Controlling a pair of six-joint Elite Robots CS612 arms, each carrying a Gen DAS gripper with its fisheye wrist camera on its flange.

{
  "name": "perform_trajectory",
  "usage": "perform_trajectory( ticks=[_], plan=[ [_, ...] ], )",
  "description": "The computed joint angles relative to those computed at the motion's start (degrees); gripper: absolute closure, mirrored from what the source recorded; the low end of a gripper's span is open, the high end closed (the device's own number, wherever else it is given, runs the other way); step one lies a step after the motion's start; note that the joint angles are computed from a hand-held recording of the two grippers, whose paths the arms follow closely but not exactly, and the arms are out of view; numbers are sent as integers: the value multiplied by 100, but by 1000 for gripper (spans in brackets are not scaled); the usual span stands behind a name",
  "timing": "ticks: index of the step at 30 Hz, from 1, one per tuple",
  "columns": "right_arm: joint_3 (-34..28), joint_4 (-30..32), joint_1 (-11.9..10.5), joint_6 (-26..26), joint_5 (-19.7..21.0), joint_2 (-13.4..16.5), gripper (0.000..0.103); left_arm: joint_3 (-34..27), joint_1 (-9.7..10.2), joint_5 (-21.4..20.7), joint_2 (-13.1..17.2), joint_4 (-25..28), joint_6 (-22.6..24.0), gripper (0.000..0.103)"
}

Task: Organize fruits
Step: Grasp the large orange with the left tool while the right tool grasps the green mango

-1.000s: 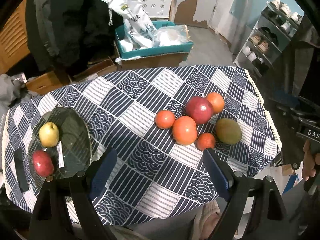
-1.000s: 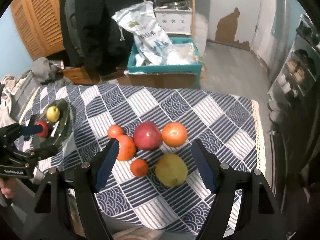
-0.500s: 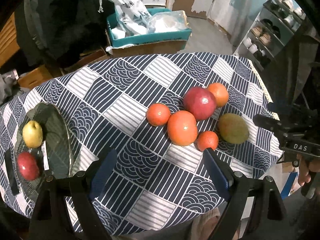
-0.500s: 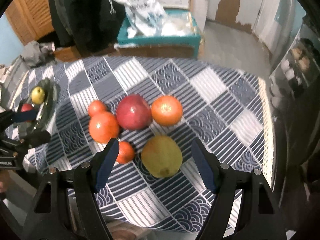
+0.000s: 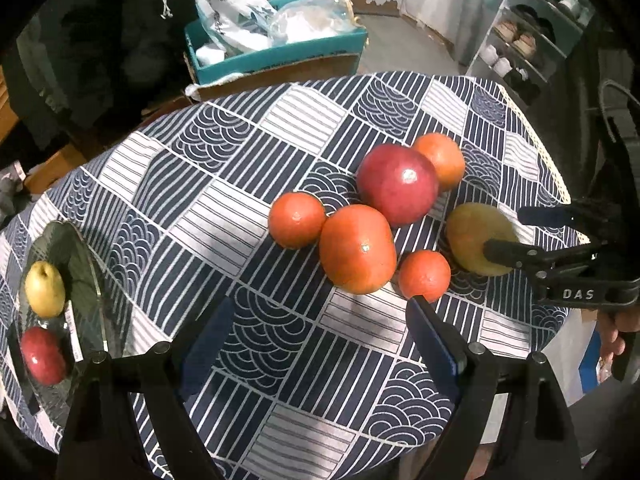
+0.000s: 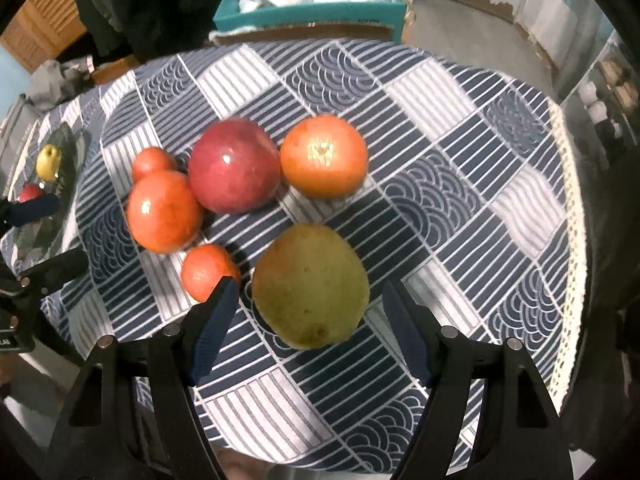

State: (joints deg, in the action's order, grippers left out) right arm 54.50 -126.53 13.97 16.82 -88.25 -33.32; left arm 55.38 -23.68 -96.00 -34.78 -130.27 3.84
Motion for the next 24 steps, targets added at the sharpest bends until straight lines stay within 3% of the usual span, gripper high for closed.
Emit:
perform_trajectory(
  ticks=[11,16,24],
  plan=[
    [-280,331,-73,15,390,250,28,-381,9,-269,265,369,-96,14],
    [-363,507,-82,86,499,307,28,-675,30,-608,436,659,-349,14],
    [-159,127,-9,141,125,219,29,-923,7,-602,610,830,-474,14]
  ],
)
